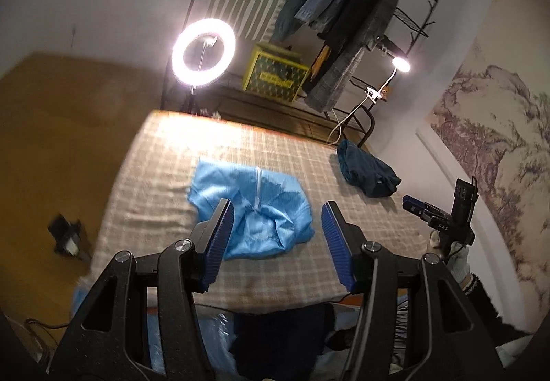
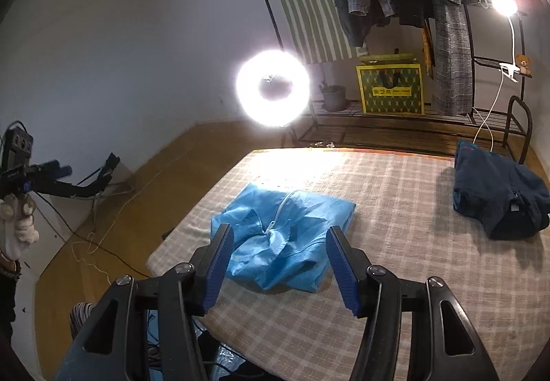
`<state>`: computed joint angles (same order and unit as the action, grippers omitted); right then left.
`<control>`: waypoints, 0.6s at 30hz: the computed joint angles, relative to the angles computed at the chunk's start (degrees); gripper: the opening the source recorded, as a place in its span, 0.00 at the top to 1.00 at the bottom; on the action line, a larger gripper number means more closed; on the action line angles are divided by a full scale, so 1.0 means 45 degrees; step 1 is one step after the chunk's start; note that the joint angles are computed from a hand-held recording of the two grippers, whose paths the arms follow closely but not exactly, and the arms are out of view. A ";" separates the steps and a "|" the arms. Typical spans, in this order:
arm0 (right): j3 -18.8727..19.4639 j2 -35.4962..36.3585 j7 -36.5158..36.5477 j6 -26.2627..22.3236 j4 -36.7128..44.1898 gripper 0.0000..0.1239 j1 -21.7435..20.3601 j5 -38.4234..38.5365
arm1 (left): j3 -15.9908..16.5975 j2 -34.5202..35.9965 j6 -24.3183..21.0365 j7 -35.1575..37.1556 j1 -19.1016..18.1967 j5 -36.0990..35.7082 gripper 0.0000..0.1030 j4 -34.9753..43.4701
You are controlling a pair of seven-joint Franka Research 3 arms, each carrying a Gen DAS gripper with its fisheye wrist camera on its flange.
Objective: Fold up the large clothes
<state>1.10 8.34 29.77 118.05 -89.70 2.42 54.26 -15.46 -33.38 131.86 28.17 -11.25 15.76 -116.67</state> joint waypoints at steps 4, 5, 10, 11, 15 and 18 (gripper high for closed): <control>-0.0015 0.0175 0.0214 0.0161 0.0257 0.51 -0.0011 -0.0154 | 0.0507 0.0000 0.0928 -0.0022 -0.0027 -0.0387 0.47 -0.0969; -0.0004 0.0329 0.0413 0.0172 0.0382 0.50 -0.0008 -0.0202 | 0.0544 0.0054 0.1165 -0.0038 0.0070 -0.0349 0.47 -0.1204; 0.0261 0.1696 0.1697 -0.0462 0.1317 0.45 0.0077 -0.0978 | 0.1048 0.1054 0.3239 -0.0367 0.0435 -0.0592 0.43 -0.3016; 0.0344 0.1931 0.1884 -0.0444 0.1397 0.45 0.0129 -0.1156 | 0.1339 0.1301 0.4023 -0.0331 0.0319 -0.1011 0.43 -0.3459; 0.0697 0.3074 0.2644 -0.0435 0.1821 0.44 0.0381 -0.1779 | 0.2101 0.2655 0.6739 -0.0153 0.0268 -0.2236 0.43 -0.4801; 0.0906 0.3923 0.3269 -0.0437 0.2317 0.44 0.0567 -0.2247 | 0.2557 0.3557 0.7849 0.0386 0.0043 -0.3347 0.43 -0.5148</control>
